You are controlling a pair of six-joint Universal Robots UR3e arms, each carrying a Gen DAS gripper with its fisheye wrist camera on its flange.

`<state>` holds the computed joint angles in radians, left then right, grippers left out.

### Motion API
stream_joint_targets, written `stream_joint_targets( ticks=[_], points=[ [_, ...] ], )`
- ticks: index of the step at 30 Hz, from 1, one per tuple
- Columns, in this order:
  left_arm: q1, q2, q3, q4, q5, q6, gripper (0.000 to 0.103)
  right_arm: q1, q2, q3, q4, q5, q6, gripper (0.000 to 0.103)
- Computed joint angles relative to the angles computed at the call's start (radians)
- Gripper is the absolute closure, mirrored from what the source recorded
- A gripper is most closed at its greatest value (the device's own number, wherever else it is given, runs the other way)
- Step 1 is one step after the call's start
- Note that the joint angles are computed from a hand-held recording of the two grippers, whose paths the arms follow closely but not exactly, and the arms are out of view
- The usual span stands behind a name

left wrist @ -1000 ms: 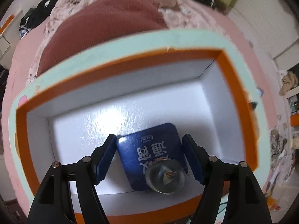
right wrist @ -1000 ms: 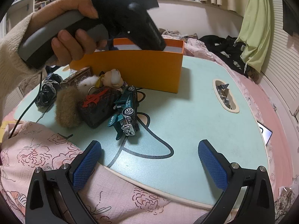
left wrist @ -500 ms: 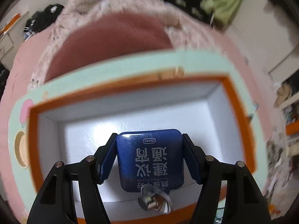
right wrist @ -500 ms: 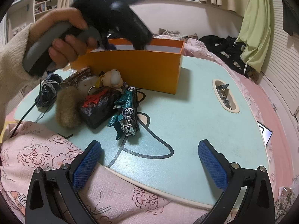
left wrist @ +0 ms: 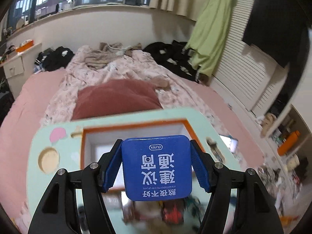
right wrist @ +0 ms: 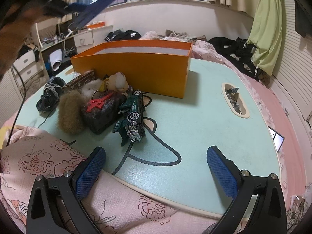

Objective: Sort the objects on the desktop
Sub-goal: 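Lift the blue tin out and set it on the table with the left gripper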

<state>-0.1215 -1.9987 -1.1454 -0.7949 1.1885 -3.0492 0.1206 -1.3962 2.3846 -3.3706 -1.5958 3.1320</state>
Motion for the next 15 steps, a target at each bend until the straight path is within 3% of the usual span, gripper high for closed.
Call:
stream_joint_targets(
  ticks=[5, 10, 15],
  points=[
    [0.011, 0.153, -0.277, 0.0, -0.04, 0.069, 0.036, 0.0, 0.001, 0.002, -0.003, -0.001, 0.0, 0.0],
    [0.016, 0.227, -0.472, 0.022, 0.008, 0.137, 0.036, 0.005, -0.002, -0.004, 0.005, -0.004, 0.003, 0.0],
    [0.0, 0.195, -0.545, 0.071, 0.086, 0.129, 0.036, 0.006, -0.005, -0.005, 0.009, -0.004, 0.004, 0.0]
  ],
)
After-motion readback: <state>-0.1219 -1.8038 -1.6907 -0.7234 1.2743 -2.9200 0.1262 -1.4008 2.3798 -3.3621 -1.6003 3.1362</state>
